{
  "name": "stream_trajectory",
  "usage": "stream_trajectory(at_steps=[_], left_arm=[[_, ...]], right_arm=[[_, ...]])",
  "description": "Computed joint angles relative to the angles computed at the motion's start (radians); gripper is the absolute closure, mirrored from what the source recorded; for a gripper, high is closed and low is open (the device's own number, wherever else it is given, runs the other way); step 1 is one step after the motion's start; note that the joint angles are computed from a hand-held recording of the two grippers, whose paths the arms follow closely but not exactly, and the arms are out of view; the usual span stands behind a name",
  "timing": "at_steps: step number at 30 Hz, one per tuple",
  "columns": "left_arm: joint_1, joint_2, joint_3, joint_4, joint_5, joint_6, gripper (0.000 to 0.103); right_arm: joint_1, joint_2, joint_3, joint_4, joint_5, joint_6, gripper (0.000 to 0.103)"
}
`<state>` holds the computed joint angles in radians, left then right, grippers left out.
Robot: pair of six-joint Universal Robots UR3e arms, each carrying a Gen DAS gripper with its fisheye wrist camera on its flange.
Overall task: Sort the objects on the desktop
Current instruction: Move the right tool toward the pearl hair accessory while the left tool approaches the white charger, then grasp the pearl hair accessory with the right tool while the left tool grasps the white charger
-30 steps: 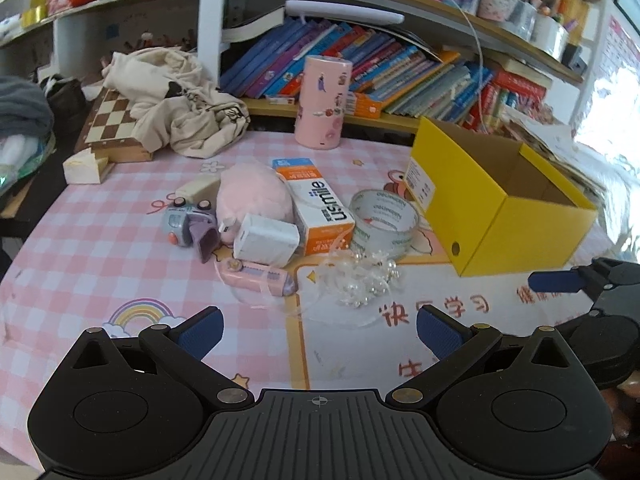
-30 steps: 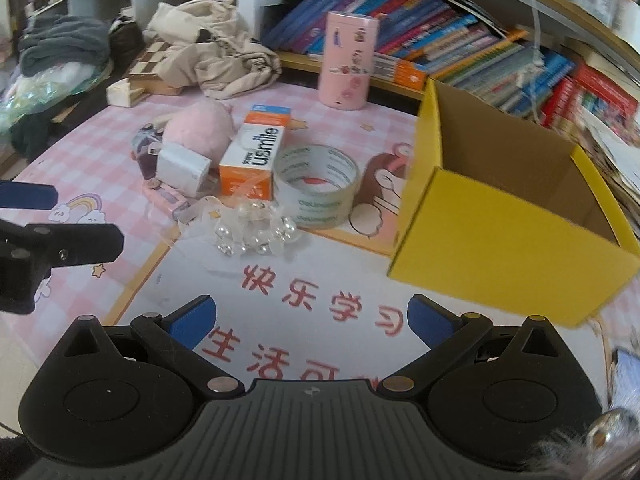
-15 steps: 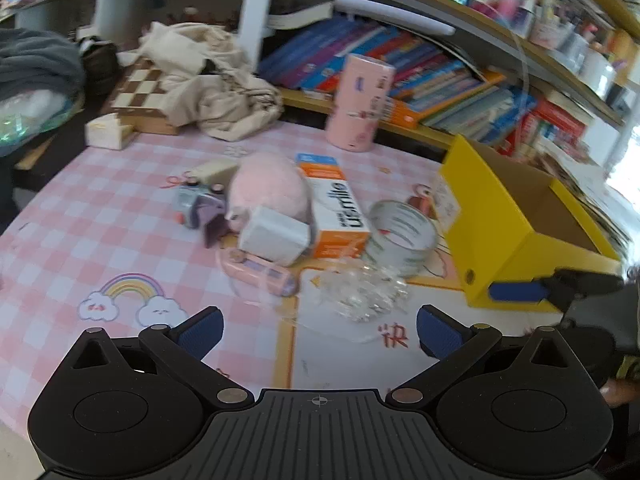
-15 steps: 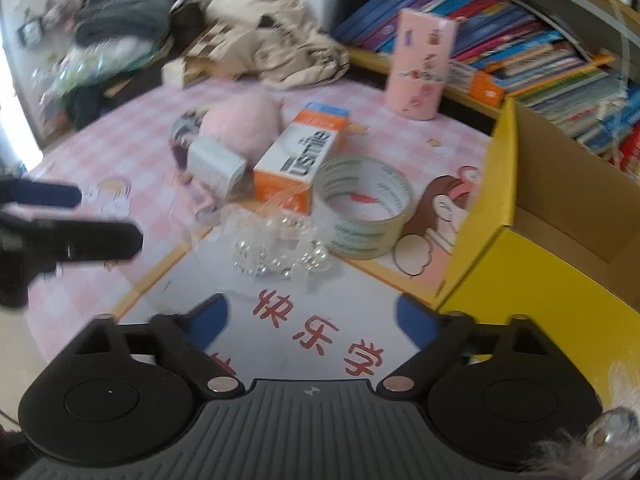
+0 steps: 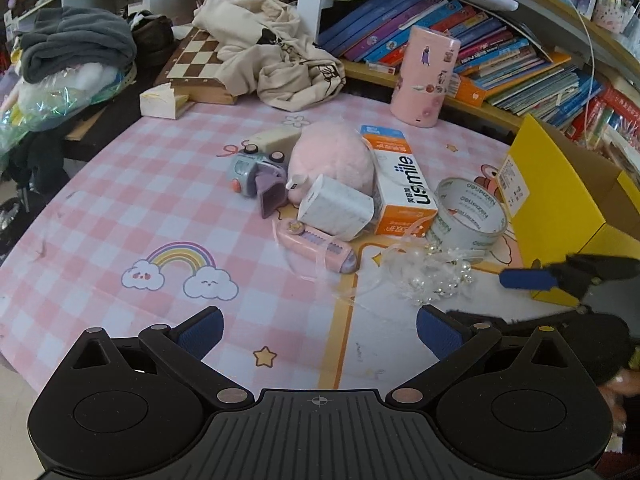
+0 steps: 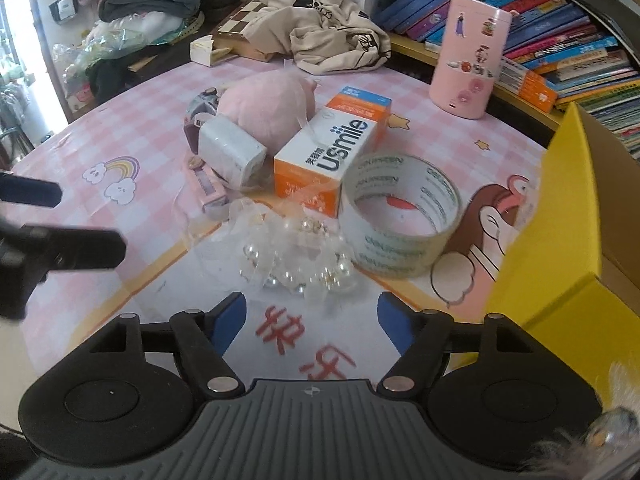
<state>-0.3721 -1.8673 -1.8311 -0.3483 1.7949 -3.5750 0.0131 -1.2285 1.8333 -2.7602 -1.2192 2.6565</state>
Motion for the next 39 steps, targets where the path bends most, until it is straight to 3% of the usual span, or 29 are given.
stream_trajectory(at_steps=[4,12,16,33,39], left_arm=[[-0.005,-0.001,0.009,-0.023,0.011,0.001,0.0],[-0.004,-0.004,0.027,-0.058,0.033,-0.007,0.0],[-0.002,-0.019,0.041,-0.056,0.027,0.005,0.0],[0.038,-0.187,0.187,-0.008,-0.008,0.084,0.001],[0.057,-0.255,0.257,0.025,-0.02,0.106,0.004]], right_arm=[[0.015,0.066,-0.069,0.018,0.011,0.014,0.025],[0.054,0.168,-0.148,-0.026,0.007,0.029,0.024],[0.05,0.171,-0.141,-0.049,0.02,0.023,0.034],[-0.069,-0.098,0.082,0.167,0.031,-0.171,0.034],[-0.112,-0.158,0.142,0.181,0.015,-0.178,0.034]])
